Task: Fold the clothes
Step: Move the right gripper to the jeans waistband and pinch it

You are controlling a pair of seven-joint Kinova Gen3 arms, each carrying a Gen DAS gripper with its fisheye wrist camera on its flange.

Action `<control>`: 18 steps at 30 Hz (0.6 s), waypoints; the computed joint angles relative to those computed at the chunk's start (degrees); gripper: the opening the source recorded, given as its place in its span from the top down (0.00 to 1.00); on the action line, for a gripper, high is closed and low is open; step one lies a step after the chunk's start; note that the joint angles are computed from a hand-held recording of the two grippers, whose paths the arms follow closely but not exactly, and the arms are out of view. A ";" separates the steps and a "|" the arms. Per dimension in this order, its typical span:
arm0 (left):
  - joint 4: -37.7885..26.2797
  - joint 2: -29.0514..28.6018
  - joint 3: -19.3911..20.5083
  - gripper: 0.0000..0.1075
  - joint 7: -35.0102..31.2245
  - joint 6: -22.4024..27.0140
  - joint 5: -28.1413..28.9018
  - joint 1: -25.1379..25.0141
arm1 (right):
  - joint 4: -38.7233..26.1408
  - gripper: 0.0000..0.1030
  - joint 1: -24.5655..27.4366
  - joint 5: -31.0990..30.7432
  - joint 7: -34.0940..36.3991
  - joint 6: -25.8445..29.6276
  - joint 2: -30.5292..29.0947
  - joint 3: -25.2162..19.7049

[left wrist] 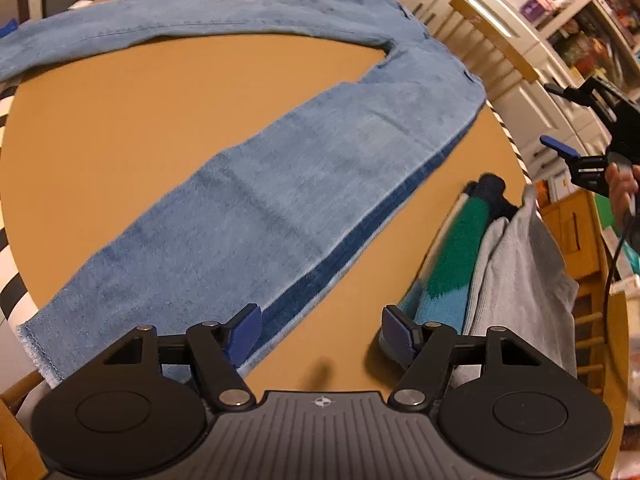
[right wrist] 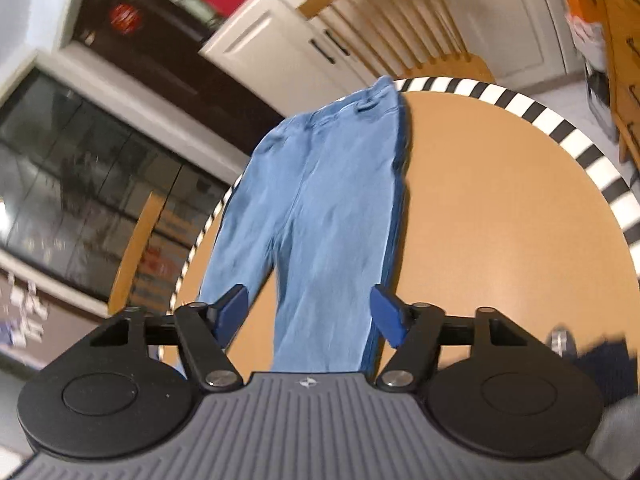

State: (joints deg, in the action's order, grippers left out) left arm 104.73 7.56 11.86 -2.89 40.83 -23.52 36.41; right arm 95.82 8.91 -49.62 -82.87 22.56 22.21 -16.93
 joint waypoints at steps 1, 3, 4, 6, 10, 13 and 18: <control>-1.01 0.86 -1.26 0.36 2.33 1.19 -1.46 1.87 | -2.35 0.30 0.99 -0.11 0.04 1.07 2.30 -0.09; -2.70 2.40 -4.85 0.36 6.99 3.04 -3.49 6.34 | -6.69 0.30 3.88 -0.61 1.72 2.22 7.47 -2.18; -3.64 3.19 -7.30 0.36 9.32 3.89 -3.65 9.00 | -9.23 0.30 4.43 -0.94 1.59 3.16 10.12 -2.07; -5.73 4.88 -10.72 0.35 13.98 5.98 -3.98 12.91 | -14.47 0.30 4.60 -2.42 0.17 5.70 15.43 -0.73; -9.36 7.86 -5.22 0.34 22.44 11.50 -7.79 10.86 | -25.08 0.30 2.02 -2.04 -1.63 11.56 23.91 4.53; -11.87 9.45 -3.40 0.34 26.66 15.58 -8.66 10.80 | -33.05 0.30 -0.23 2.56 -4.01 16.61 28.69 6.97; -15.11 11.15 -3.72 0.33 28.41 19.81 -7.54 11.76 | -43.68 0.30 1.34 13.24 -7.55 21.38 34.87 -0.26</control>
